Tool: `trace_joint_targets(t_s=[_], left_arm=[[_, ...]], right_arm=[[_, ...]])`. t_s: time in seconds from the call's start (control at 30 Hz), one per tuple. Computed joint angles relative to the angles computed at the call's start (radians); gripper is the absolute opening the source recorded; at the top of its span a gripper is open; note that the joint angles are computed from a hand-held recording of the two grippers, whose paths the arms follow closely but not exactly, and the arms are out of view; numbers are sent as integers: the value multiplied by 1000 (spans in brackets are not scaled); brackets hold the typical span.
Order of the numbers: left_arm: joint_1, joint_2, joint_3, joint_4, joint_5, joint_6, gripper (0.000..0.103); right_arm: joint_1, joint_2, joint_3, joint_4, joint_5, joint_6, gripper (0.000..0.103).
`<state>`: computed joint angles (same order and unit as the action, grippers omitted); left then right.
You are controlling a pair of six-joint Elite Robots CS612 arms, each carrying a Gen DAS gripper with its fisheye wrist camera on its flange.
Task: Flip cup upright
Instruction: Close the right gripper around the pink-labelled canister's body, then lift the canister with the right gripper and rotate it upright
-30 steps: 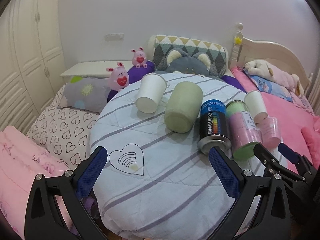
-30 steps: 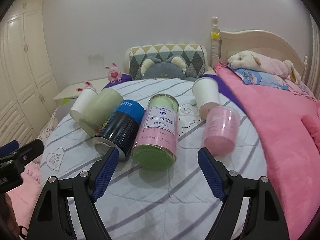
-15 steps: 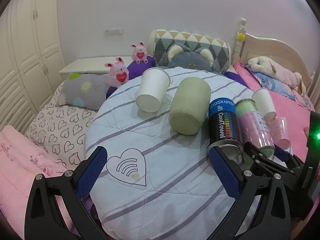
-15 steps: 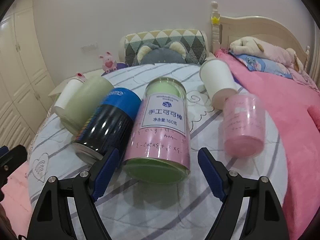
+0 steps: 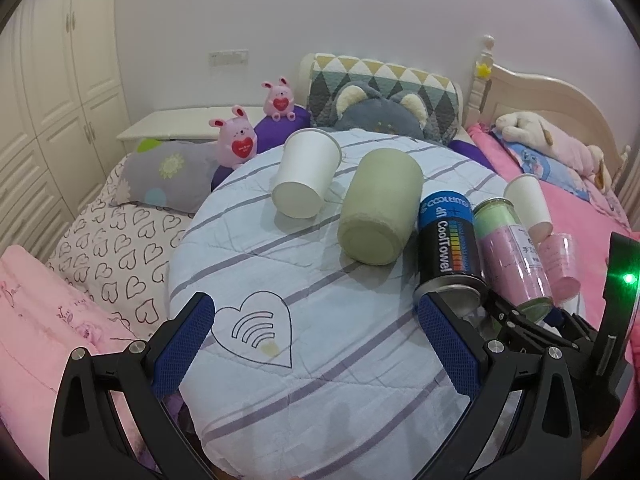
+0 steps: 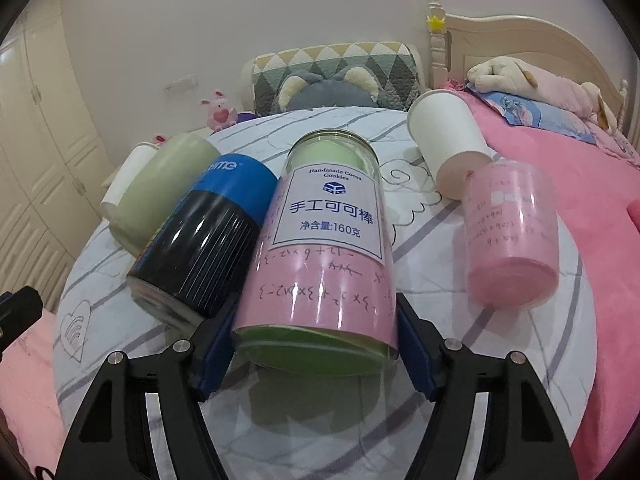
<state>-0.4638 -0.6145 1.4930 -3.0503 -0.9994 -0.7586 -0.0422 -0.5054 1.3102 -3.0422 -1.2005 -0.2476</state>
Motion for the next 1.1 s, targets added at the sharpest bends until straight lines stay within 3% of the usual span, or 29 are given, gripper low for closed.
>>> trace_joint_targets(t_s=[0.63, 0.97, 1.1], left_arm=[[-70, -64, 95, -41, 11, -26, 103], [-73, -86, 124, -6, 34, -63, 103], [-68, -85, 125, -5, 34, -66, 103]], right_arm=[[-51, -120, 245, -49, 109, -129, 73], [-44, -132, 280, -39, 184, -177, 73], [-32, -114, 262, -92, 152, -129, 73]])
